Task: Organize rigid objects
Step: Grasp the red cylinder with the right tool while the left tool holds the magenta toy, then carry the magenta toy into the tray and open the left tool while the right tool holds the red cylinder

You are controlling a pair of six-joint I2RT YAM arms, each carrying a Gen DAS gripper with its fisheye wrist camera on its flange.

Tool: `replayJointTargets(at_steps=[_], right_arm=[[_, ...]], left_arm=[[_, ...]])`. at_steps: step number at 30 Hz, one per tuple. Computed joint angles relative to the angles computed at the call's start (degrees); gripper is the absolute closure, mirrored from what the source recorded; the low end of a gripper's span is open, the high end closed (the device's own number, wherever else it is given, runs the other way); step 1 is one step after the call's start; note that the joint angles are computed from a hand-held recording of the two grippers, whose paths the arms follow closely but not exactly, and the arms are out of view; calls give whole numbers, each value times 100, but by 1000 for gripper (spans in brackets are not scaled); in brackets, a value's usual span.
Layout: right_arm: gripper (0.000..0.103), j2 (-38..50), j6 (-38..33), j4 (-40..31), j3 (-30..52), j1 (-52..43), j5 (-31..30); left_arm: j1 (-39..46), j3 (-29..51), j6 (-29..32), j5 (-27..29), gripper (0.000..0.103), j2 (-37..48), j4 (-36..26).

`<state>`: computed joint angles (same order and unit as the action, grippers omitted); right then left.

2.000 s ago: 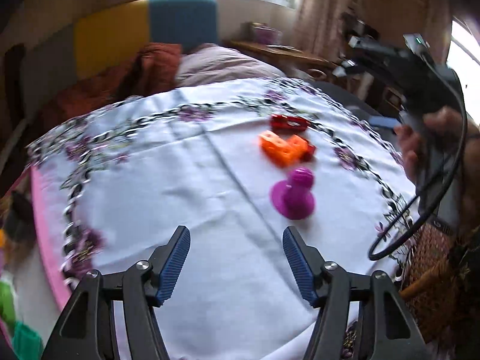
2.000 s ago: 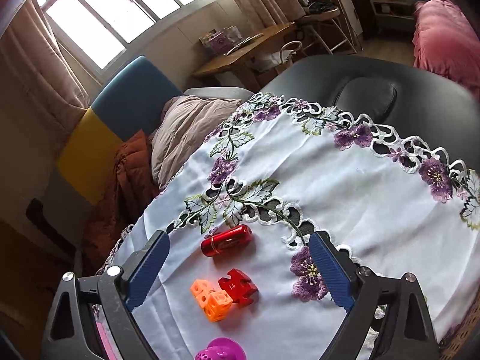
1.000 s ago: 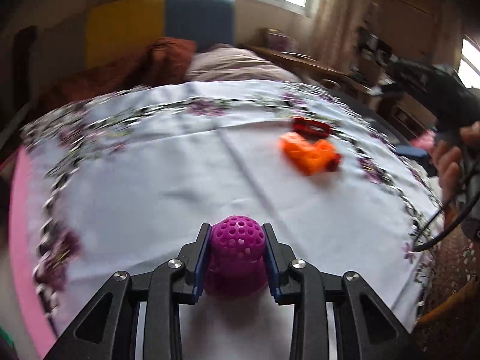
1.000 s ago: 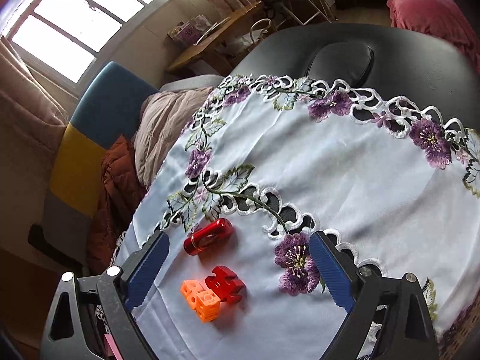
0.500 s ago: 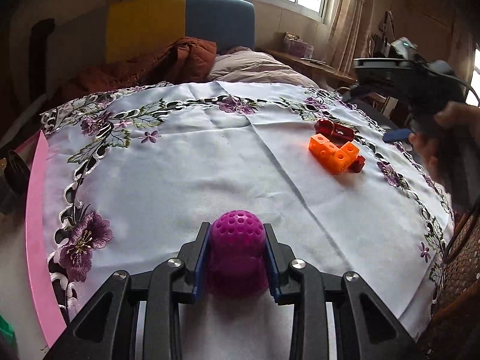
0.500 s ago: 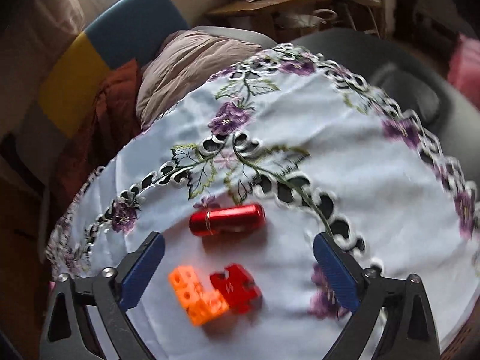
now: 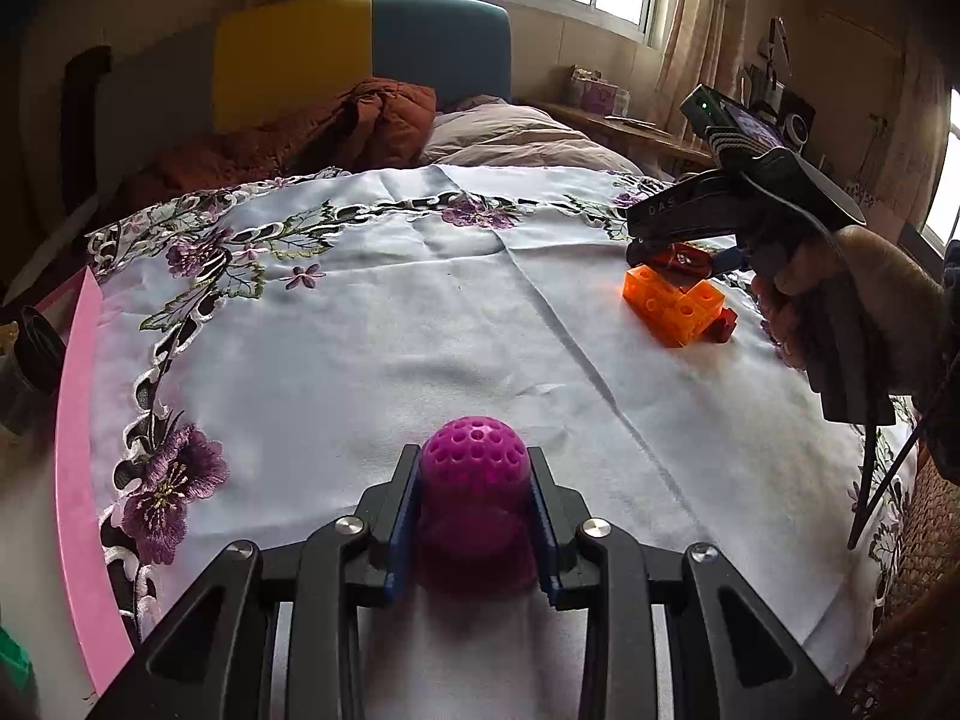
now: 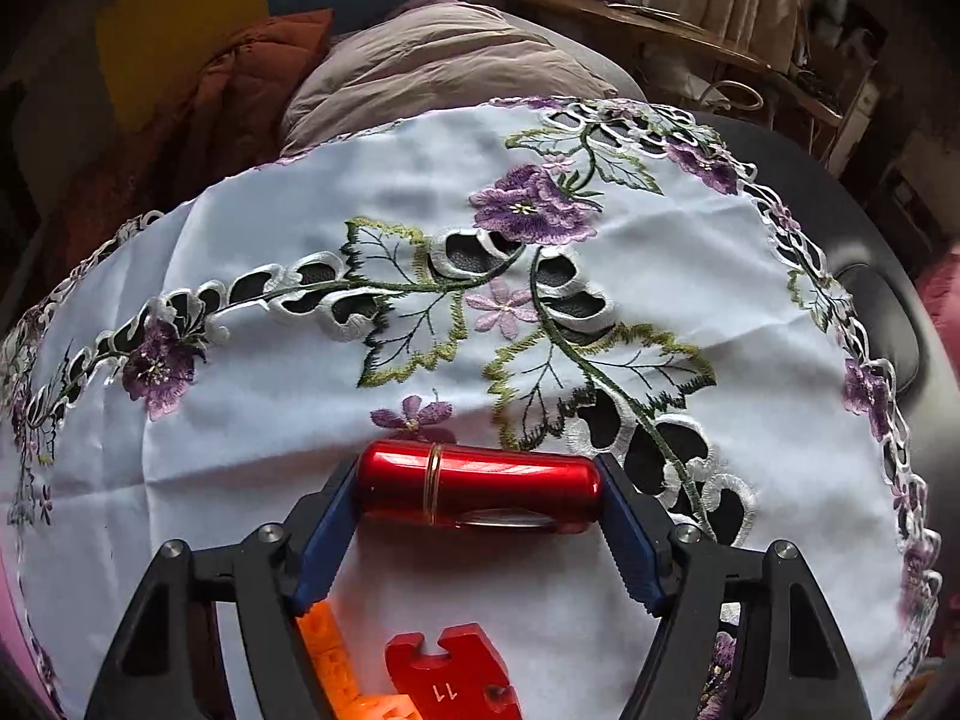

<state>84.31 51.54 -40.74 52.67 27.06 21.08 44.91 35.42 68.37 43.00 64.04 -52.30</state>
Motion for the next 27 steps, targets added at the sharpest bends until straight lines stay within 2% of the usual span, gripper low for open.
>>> replayJointTargets(at_steps=[4,6,9,13,17,19,20,23,27], right_arm=[[28,9,-33,-48,37,6,23],[28,-49,-15,-34,72,157,263],[28,-432,-486,540,-17,589,516],[28,-96,-1095,1027,271,1188,-25],[28,752,-1562,1008,760,1648,-463],[28,1139,-1649,844,955,1812,-517],[28,1162,-1714,933,908,1894,-340],[28,1108,-1599,1150,742,1808,-541],[27,1177,-1594,1256,717,1867,-488]], left_arm=[[28,5,41,14,71,16,-16],[25,-2,38,12,71,7,-1],[18,-22,32,1,71,-35,29],[6,-68,15,-19,71,-132,73],[-3,-110,8,-42,71,-218,110],[-19,-127,-15,-57,71,-249,135],[-19,-138,-14,-58,71,-267,148],[-43,-187,-50,-84,71,-360,199],[-38,-197,-40,-97,71,-387,208]])
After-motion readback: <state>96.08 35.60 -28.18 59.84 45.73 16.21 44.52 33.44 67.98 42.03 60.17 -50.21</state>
